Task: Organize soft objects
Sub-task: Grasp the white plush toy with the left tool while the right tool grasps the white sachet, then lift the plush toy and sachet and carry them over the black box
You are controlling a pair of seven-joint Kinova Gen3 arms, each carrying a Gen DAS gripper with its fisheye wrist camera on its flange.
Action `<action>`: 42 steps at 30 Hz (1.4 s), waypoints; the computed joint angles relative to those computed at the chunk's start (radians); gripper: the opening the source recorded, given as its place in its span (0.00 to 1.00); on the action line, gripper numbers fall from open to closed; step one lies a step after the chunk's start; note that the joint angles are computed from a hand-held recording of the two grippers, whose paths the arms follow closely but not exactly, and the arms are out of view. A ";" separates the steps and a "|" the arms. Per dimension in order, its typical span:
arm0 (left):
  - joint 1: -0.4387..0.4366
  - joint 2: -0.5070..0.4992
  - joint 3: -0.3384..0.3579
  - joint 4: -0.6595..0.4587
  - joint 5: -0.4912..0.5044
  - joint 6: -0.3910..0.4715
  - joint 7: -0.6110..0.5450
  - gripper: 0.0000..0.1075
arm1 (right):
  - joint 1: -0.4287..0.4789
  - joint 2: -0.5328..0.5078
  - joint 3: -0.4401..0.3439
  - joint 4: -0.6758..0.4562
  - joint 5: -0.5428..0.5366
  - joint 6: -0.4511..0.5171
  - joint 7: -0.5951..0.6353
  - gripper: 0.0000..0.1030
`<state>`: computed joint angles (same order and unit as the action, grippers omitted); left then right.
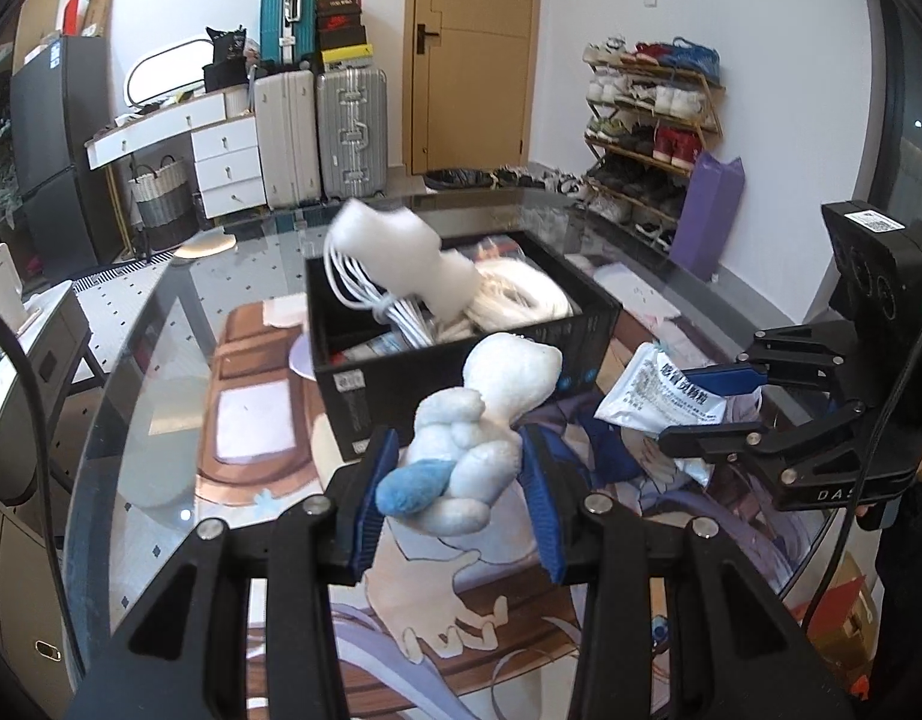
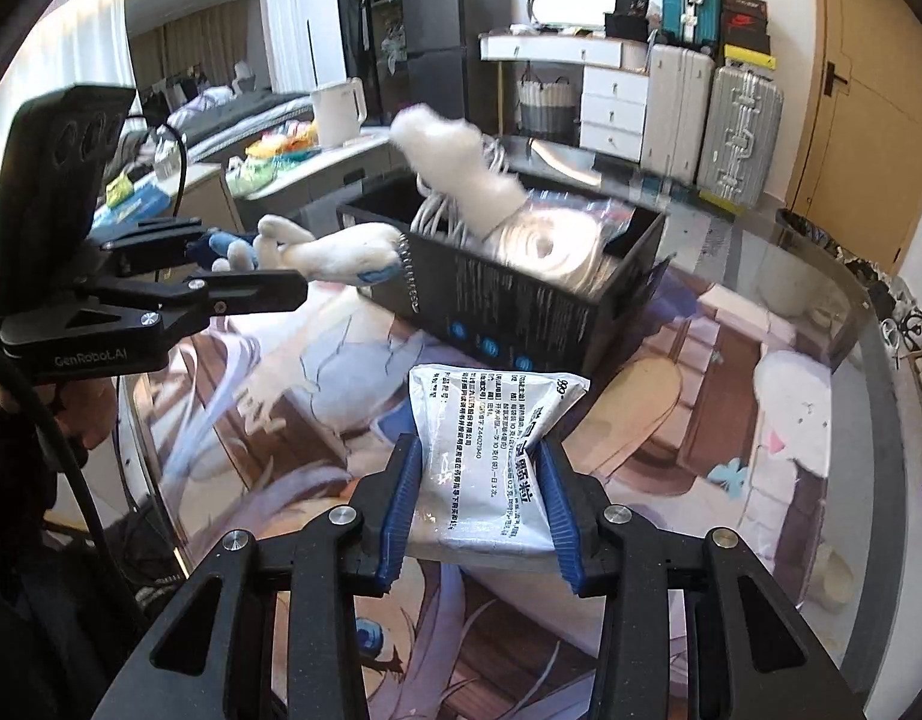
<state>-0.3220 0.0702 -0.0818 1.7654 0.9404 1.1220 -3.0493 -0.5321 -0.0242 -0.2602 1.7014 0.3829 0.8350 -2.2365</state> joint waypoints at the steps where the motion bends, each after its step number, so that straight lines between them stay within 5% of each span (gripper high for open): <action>1: -0.002 0.001 -0.001 -0.003 0.005 -0.001 -0.001 0.37 | 0.000 -0.008 -0.001 0.002 0.010 -0.006 -0.015 0.39; 12: -0.022 0.037 0.009 -0.047 0.044 -0.038 0.044 0.37 | 0.020 -0.031 -0.030 -0.020 0.142 -0.026 -0.164 0.39; 42: -0.053 0.117 0.058 -0.149 0.106 -0.127 0.157 0.37 | -0.020 0.110 0.074 -0.160 0.201 -0.020 -0.263 0.39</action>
